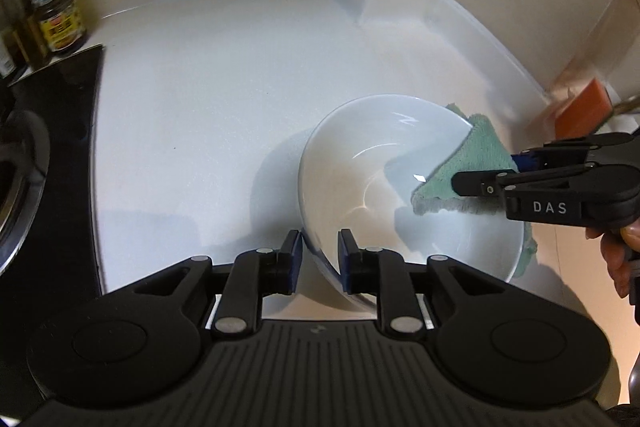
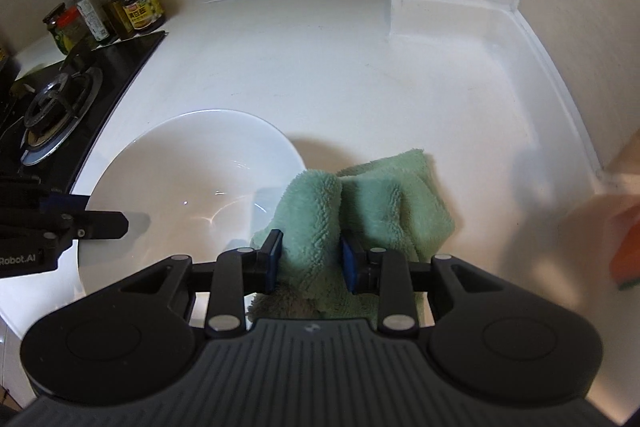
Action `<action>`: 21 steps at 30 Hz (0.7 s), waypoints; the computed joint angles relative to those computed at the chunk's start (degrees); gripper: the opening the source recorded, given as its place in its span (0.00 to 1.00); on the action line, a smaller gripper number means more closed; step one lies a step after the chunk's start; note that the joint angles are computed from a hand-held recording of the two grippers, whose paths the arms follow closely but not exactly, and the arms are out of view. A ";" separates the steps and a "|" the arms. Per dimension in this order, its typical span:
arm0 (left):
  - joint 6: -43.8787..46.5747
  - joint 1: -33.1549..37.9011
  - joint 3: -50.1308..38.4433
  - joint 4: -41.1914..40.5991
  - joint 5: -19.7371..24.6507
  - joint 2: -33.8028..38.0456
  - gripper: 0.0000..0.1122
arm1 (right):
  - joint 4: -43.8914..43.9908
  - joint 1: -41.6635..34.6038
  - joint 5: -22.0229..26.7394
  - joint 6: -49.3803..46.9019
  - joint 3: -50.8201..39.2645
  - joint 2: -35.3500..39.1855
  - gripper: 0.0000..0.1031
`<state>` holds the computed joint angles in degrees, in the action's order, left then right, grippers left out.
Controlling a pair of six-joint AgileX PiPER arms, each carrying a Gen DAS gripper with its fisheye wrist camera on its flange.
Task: Clean bowl
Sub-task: 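Grasp the white bowl rim with the left tool and tilt it up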
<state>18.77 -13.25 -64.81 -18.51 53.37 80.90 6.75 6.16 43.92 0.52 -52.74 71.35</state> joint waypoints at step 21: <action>39.32 1.31 -13.88 -1.85 10.29 10.20 0.18 | -0.89 0.45 11.93 -30.72 -15.67 12.14 0.20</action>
